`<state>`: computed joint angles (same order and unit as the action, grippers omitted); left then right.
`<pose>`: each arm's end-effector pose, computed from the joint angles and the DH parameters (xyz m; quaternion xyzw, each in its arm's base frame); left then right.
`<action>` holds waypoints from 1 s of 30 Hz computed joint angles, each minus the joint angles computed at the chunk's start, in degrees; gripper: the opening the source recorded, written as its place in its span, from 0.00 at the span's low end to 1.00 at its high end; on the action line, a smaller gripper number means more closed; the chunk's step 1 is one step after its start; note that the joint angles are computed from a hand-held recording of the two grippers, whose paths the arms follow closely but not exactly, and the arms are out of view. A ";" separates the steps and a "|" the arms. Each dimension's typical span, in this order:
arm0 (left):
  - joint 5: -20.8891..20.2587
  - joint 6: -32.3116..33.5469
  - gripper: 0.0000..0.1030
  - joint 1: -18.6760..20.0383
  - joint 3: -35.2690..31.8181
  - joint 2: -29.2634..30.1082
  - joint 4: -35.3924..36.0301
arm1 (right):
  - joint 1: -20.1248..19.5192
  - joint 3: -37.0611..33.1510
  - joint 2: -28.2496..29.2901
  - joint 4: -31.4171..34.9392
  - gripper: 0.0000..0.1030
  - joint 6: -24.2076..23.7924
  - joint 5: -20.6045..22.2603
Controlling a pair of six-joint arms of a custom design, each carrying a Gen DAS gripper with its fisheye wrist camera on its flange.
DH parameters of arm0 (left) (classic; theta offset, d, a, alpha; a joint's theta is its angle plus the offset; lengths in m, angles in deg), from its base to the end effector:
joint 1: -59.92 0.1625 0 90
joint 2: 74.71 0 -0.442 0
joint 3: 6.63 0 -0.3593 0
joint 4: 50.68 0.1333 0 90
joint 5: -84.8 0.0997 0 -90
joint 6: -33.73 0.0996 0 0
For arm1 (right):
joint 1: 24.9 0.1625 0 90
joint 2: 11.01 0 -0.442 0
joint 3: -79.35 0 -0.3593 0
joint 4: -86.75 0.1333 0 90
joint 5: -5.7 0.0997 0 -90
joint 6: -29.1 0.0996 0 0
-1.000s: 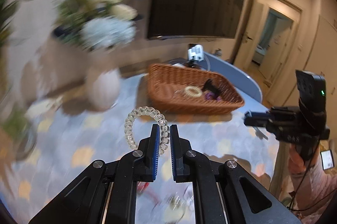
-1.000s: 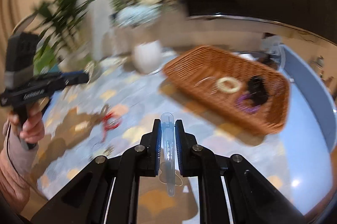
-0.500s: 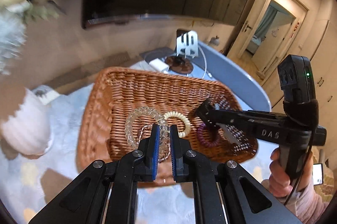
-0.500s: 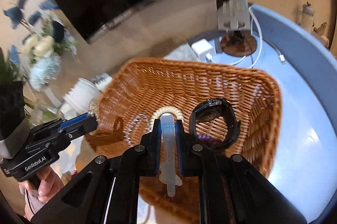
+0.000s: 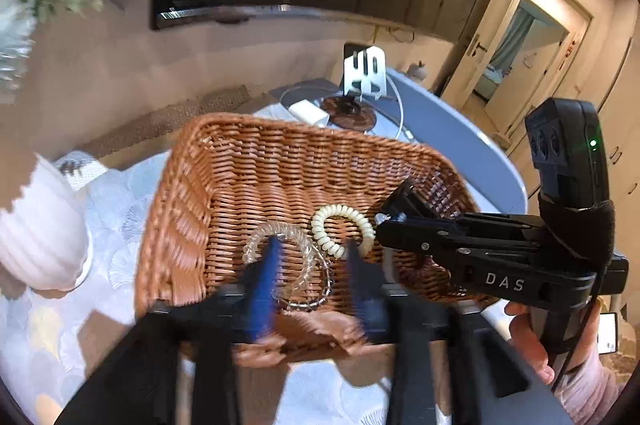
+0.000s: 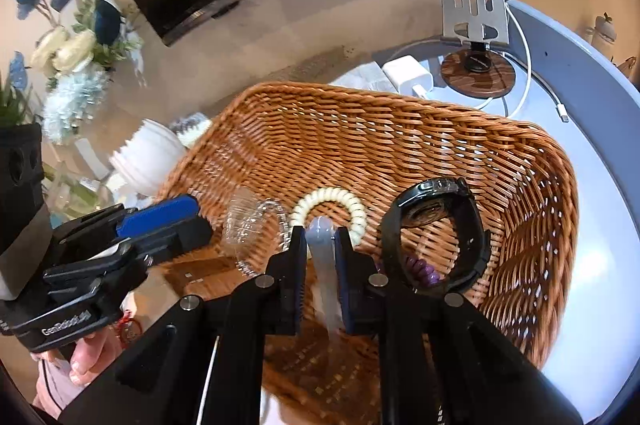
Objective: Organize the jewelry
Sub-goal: 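Carry the bracelet and hair clip into the wicker basket and open both tools, then move both tools to the red-cord keychain and close the right tool on the cord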
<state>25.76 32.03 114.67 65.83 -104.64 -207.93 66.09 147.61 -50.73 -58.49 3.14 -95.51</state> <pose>-0.2961 -0.7387 0.1043 0.2170 0.9178 -0.2783 0.1819 0.1275 -0.7865 0.2308 0.2037 -0.9469 0.2038 0.1425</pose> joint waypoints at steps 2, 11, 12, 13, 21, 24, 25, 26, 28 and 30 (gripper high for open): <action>1.51 0.55 0.54 -0.88 3.09 -1.59 -3.31 | 0.17 1.81 -1.35 -1.00 0.18 -0.35 0.57; 4.33 -2.22 0.54 -6.04 21.88 -14.17 -13.92 | 3.46 13.71 -9.35 -6.77 0.28 -0.56 0.87; 5.66 -2.39 0.54 -6.89 24.07 -15.62 -14.93 | 3.85 15.05 -10.30 -6.90 0.29 -0.40 1.41; 7.04 -2.61 0.54 -7.81 26.53 -17.32 -15.92 | 4.32 16.77 -11.41 -7.19 0.31 -0.23 2.10; 14.72 -7.71 0.55 -13.65 43.97 -29.52 -23.62 | 7.45 27.01 -15.44 -10.04 0.40 0.51 5.57; 17.16 -9.07 0.55 -15.21 48.91 -32.62 -25.25 | 8.01 29.56 -15.57 -9.49 0.40 1.04 7.22; 18.22 -9.60 0.55 -15.69 50.91 -33.82 -26.01 | 8.35 30.44 -15.45 -9.81 0.40 0.98 7.05; 18.82 -10.15 0.55 -15.83 52.40 -34.75 -26.46 | 8.51 31.14 -15.47 -10.13 0.40 0.78 6.89; 19.51 -12.19 0.55 -15.63 55.57 -36.99 -26.65 | 8.97 32.47 -15.00 -10.80 0.40 0.35 6.30; 19.87 -14.45 0.55 -14.66 57.81 -38.66 -25.94 | 9.31 33.50 -14.45 -10.88 0.40 0.48 6.12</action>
<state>45.63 17.57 100.02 123.64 -143.30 -233.86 75.40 181.11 -65.19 -69.37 3.61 -89.39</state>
